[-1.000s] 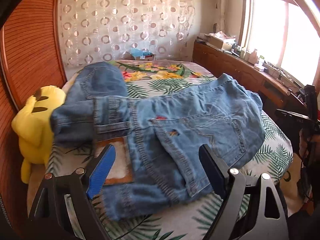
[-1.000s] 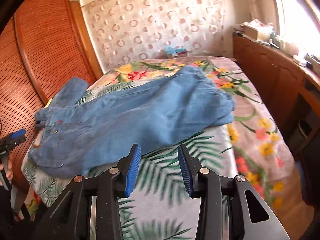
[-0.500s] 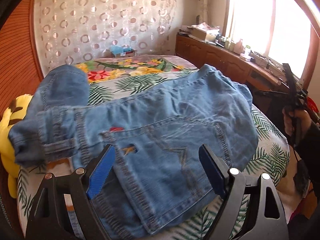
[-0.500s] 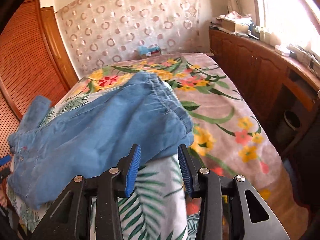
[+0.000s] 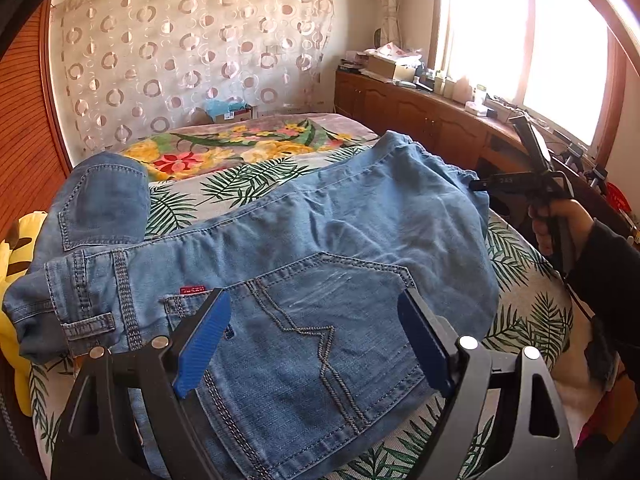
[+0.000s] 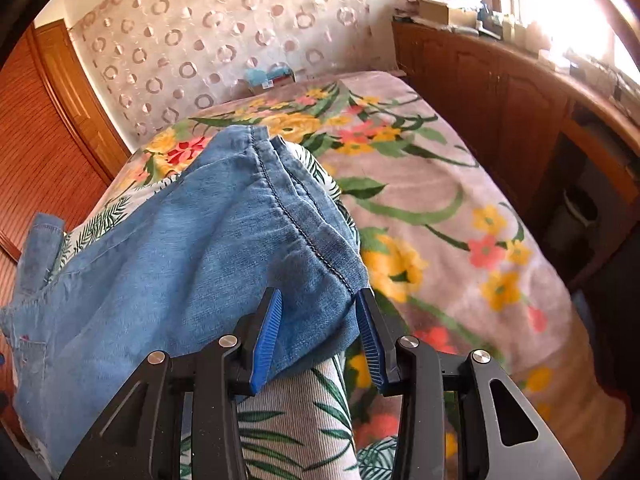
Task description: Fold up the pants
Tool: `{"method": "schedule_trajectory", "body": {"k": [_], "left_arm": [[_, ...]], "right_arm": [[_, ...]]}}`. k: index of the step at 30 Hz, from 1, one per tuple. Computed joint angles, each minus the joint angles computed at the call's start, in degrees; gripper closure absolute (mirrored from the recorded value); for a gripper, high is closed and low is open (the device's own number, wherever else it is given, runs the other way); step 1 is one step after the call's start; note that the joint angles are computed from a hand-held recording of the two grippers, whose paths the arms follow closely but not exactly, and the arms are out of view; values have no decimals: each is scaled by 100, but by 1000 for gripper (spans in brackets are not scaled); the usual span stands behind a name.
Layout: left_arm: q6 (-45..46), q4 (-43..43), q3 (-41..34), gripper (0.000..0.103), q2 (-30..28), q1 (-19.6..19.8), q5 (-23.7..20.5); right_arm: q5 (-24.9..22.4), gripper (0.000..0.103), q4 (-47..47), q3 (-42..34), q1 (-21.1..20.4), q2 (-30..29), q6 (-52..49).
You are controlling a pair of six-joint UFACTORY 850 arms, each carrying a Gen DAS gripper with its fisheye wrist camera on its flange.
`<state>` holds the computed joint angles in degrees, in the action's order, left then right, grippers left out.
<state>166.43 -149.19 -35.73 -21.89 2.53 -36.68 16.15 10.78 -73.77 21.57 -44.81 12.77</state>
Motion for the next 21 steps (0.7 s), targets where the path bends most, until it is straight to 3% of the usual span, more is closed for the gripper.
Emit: {"method": "schedule_trajectory", "body": {"k": [4, 6, 11, 14, 21], "left_arm": [[-2, -9, 39, 17, 31, -2, -8], [30, -43, 40, 17, 26, 2, -2], [42, -43, 58, 17, 37, 53, -5], [62, -59, 75, 17, 46, 69, -13], [-35, 9, 177, 17, 167, 185, -81]], "right_arm": [[-76, 63, -43, -65, -13, -25, 149], [-24, 76, 179, -43, 9, -5, -66], [61, 96, 653, 29, 70, 81, -701], [277, 98, 1171, 170, 183, 254, -1357], [652, 99, 996, 538, 546, 789, -1590]]}}
